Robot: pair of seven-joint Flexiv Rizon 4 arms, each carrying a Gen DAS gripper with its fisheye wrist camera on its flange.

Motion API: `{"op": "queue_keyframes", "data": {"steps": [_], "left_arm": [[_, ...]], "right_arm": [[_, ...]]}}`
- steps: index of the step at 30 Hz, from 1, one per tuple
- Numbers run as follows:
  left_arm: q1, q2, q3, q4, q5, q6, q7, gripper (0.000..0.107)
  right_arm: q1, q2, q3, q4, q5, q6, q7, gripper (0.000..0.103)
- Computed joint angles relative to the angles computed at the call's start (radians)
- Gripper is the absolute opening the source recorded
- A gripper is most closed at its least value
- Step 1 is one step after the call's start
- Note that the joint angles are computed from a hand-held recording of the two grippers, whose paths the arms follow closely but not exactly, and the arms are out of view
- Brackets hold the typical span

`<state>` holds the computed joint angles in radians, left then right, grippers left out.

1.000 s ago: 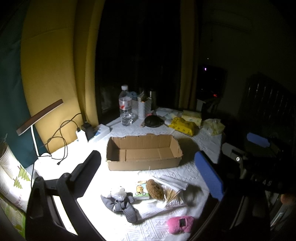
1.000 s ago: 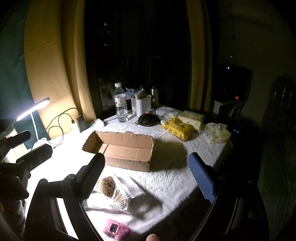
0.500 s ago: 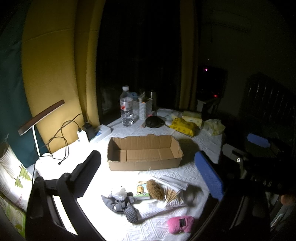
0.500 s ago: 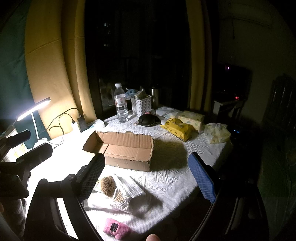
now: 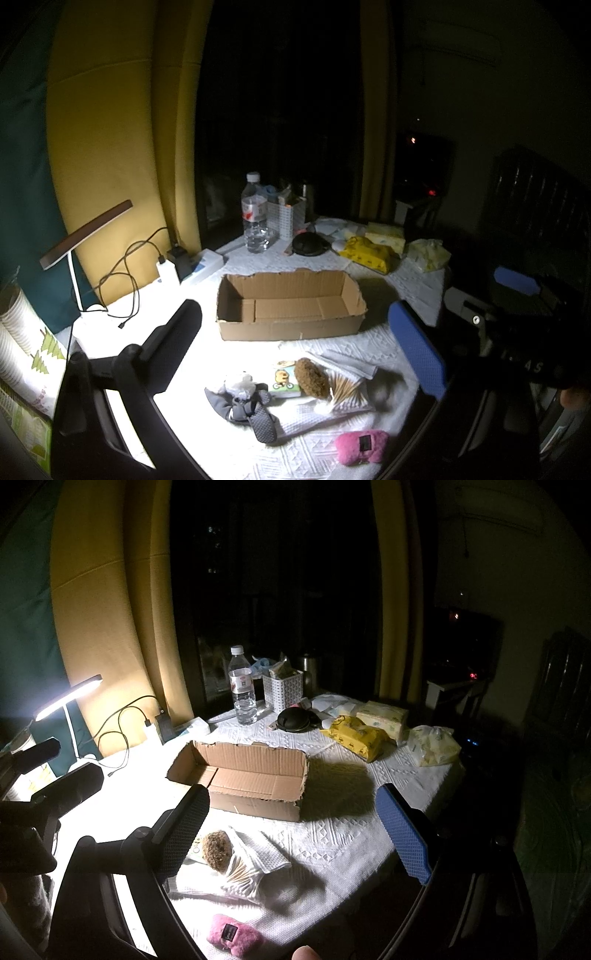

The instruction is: Organize soft objects

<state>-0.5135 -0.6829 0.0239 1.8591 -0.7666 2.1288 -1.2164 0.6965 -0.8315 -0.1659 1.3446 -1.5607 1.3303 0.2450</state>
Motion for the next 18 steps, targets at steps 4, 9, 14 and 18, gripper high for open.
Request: {"op": "queue_keyframes", "data": {"steps": [4, 9, 14, 18], "left_arm": [[-0.003, -0.001, 0.003, -0.001, -0.002, -0.001, 0.002, 0.102], [-0.005, 0.0, 0.004, 0.001, -0.005, 0.003, 0.003, 0.102], [-0.003, 0.001, 0.001, 0.001, -0.004, 0.004, 0.003, 0.102], [-0.003, 0.001, 0.0, 0.003, -0.003, 0.006, 0.004, 0.102]], "right_arm": [[0.001, 0.0, 0.0, 0.0, 0.001, -0.001, 0.0, 0.094], [0.001, 0.0, 0.001, 0.0, -0.001, -0.001, 0.002, 0.094], [0.001, 0.002, 0.002, 0.001, 0.001, -0.004, -0.001, 0.094], [0.001, 0.004, 0.003, 0.002, 0.005, -0.004, -0.005, 0.094]]}}
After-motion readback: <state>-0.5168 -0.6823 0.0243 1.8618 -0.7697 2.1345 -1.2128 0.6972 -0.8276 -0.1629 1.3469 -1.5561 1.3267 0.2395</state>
